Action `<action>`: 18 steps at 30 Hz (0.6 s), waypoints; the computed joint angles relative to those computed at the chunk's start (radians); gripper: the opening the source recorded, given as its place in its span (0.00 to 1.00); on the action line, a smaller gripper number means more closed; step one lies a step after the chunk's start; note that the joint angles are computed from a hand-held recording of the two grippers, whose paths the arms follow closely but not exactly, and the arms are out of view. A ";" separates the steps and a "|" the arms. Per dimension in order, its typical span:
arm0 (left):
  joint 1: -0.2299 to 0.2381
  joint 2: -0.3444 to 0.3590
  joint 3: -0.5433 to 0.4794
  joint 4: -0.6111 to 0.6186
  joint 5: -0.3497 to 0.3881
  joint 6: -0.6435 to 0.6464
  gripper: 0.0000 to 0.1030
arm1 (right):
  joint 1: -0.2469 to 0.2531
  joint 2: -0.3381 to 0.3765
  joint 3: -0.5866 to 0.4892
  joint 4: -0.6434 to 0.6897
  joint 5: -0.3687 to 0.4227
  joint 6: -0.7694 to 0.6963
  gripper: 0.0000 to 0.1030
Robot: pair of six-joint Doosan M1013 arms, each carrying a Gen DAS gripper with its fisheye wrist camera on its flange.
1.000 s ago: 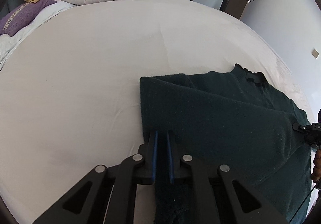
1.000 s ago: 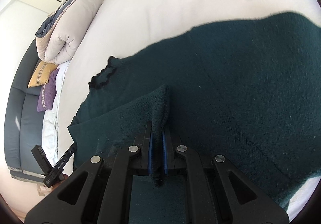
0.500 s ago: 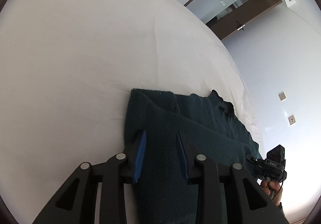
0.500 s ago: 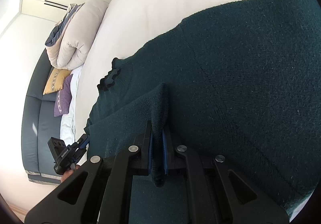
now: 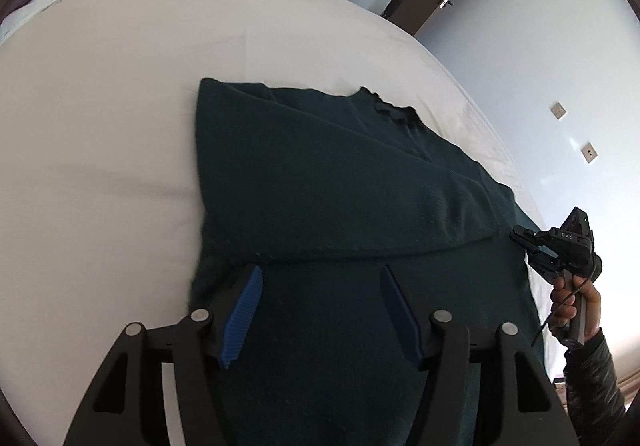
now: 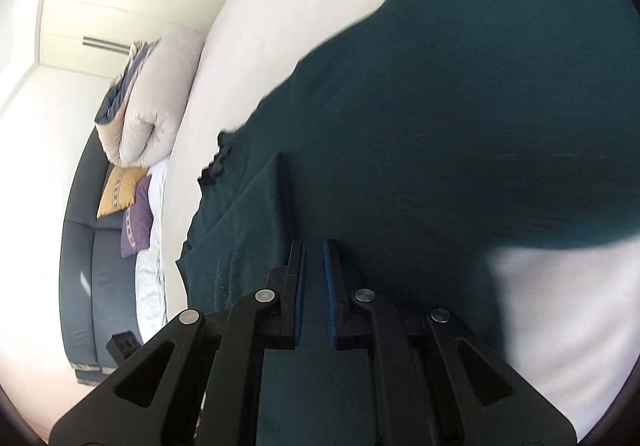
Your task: Fold small clothes
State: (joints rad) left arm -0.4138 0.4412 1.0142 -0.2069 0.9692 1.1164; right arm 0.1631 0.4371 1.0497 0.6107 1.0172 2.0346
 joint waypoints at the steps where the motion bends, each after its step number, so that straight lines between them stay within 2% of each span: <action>1: -0.010 -0.007 0.007 0.001 -0.008 -0.004 0.69 | -0.008 -0.026 0.031 -0.014 -0.025 -0.002 0.09; 7: -0.065 -0.024 0.030 -0.061 -0.064 0.009 0.75 | -0.095 -0.233 0.292 -0.043 -0.222 0.060 0.16; 8: -0.072 -0.023 0.030 -0.070 -0.073 0.006 0.78 | -0.113 -0.271 0.336 -0.076 -0.254 0.103 0.33; 9: -0.078 -0.020 0.030 -0.078 -0.081 -0.002 0.78 | -0.128 -0.302 0.373 -0.117 -0.280 0.159 0.68; 10: -0.081 -0.016 0.026 -0.087 -0.080 -0.013 0.79 | -0.145 -0.342 0.425 -0.169 -0.328 0.252 0.81; 11: -0.084 -0.010 0.020 -0.104 -0.079 -0.022 0.79 | -0.153 -0.365 0.455 -0.201 -0.363 0.315 0.83; 12: -0.085 -0.007 0.019 -0.121 -0.080 -0.024 0.79 | -0.174 -0.400 0.508 -0.183 -0.437 0.343 0.83; 13: -0.088 -0.002 0.014 -0.135 -0.084 -0.027 0.79 | -0.189 -0.415 0.531 -0.141 -0.466 0.318 0.83; 15: -0.094 0.012 -0.002 -0.152 -0.086 -0.039 0.79 | -0.202 -0.422 0.539 -0.157 -0.476 0.341 0.82; 18: -0.095 0.014 -0.004 -0.185 -0.096 -0.052 0.79 | -0.211 -0.398 0.510 -0.193 -0.447 0.394 0.81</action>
